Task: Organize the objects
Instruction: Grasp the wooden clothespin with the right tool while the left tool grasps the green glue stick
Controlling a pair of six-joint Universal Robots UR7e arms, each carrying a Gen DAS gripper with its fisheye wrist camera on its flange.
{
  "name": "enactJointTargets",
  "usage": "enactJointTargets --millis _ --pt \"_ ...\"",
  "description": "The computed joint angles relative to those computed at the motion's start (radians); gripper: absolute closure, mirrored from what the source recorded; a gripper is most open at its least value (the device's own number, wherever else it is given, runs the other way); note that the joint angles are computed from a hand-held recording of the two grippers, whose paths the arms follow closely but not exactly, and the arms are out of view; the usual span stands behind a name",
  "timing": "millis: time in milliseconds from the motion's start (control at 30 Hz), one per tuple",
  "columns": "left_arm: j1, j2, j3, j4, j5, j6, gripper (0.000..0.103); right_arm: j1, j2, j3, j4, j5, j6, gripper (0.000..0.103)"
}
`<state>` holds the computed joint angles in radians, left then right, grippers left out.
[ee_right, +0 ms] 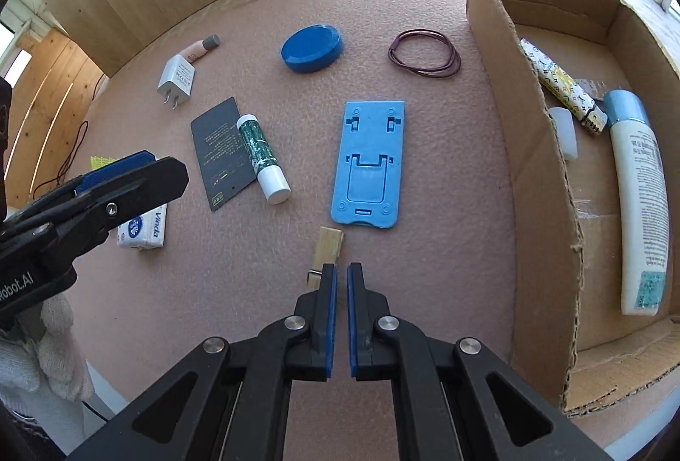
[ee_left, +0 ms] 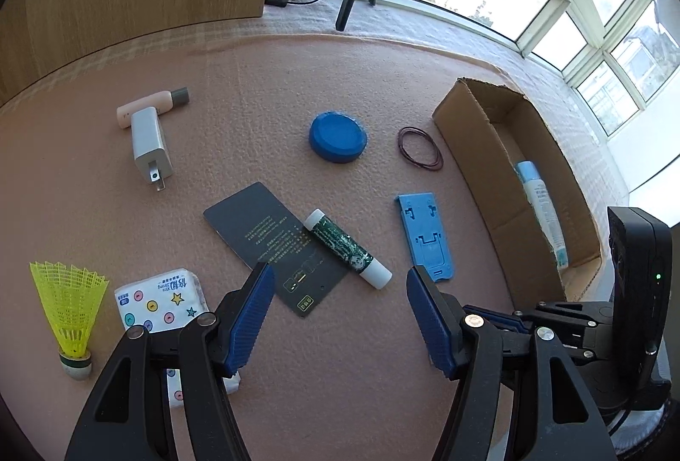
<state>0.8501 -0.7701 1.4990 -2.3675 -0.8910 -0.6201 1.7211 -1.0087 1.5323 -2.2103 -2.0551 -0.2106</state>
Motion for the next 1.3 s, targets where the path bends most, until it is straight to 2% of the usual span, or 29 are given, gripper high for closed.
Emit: enactJointTargets --millis 133,267,400,600,767,900,1000,1133,1300 --pt "0.018 0.058 -0.074 0.034 -0.013 0.016 0.044 -0.033 -0.047 0.045 0.018 0.022 0.012 0.099" --pt "0.033 0.103 -0.139 0.082 -0.017 0.016 0.045 -0.047 -0.090 0.078 -0.012 0.056 0.027 0.098" --pt "0.042 0.132 -0.176 0.107 -0.014 0.020 0.047 -0.052 -0.104 0.078 -0.016 0.102 0.029 0.094" --pt "0.045 0.155 -0.210 0.130 -0.004 0.032 0.056 -0.041 -0.099 0.079 -0.024 0.119 0.021 0.090" --pt "0.048 0.164 -0.230 0.159 0.007 0.027 0.057 -0.034 -0.079 0.071 -0.025 0.121 0.025 0.090" --pt "0.053 0.176 -0.248 0.178 0.015 0.023 0.072 -0.026 -0.057 0.059 -0.022 0.125 0.025 0.090" --pt "0.055 0.180 -0.250 0.177 0.015 0.024 0.074 -0.013 -0.037 0.053 -0.026 0.106 0.021 0.090" --pt "0.059 0.179 -0.245 0.172 0.013 0.030 0.084 0.001 -0.017 0.049 -0.036 0.082 0.011 0.090" --pt "0.063 0.176 -0.237 0.153 0.001 0.033 0.086 0.007 0.002 0.036 -0.035 0.061 0.008 0.088"
